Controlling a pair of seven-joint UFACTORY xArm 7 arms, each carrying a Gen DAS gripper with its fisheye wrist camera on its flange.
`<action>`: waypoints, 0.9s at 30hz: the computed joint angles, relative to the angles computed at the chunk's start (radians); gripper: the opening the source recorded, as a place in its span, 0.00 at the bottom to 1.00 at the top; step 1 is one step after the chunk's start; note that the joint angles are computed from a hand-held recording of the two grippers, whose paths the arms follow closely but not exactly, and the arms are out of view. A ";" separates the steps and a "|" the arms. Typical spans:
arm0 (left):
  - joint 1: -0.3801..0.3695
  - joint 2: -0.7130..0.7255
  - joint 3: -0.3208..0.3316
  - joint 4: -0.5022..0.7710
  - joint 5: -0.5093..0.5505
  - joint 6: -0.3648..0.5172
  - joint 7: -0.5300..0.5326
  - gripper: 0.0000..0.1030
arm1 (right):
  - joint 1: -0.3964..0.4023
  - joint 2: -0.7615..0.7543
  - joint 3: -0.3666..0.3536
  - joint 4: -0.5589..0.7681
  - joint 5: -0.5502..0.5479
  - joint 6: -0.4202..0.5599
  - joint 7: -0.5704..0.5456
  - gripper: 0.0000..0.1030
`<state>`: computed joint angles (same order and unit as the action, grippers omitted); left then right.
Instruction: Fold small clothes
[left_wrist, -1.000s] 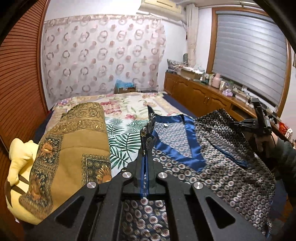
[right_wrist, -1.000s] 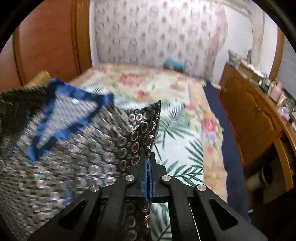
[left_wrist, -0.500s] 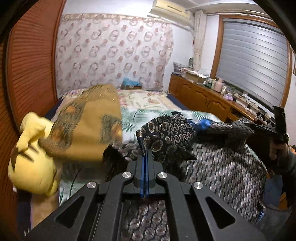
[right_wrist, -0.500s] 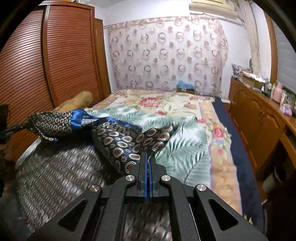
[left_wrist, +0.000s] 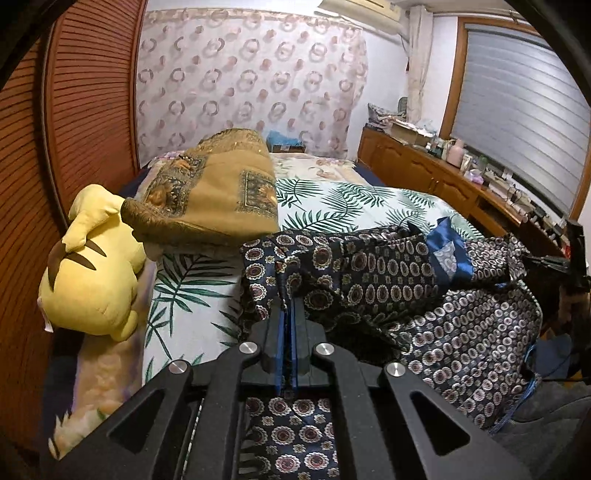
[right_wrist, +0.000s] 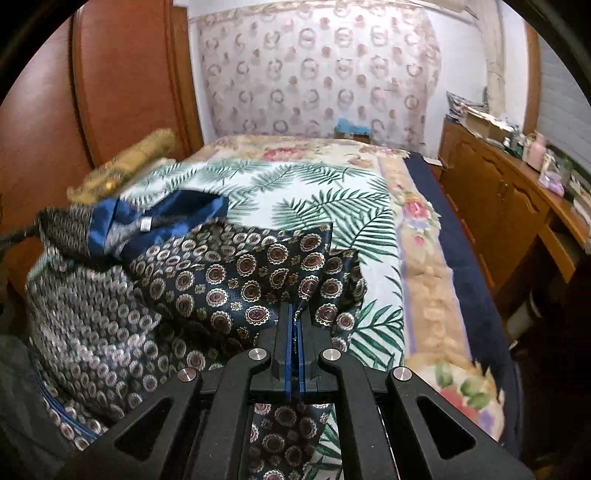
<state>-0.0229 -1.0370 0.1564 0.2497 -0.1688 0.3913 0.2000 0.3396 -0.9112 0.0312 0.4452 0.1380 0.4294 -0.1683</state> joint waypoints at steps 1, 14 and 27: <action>0.001 -0.005 -0.003 0.001 0.001 0.004 -0.001 0.02 | 0.002 0.029 0.027 0.023 0.002 -0.013 0.020 0.01; -0.006 0.083 0.056 0.076 -0.012 -0.060 0.065 0.69 | -0.039 0.149 0.030 0.119 -0.022 -0.095 0.059 0.30; -0.050 0.425 0.093 0.220 -0.063 -0.116 0.137 0.69 | -0.084 0.382 0.051 0.224 -0.064 -0.159 0.145 0.45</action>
<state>-0.0725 -0.6124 0.2495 0.4695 -0.2319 0.2753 0.3374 0.2553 -0.5292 0.0821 0.6693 0.0739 0.2701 -0.0233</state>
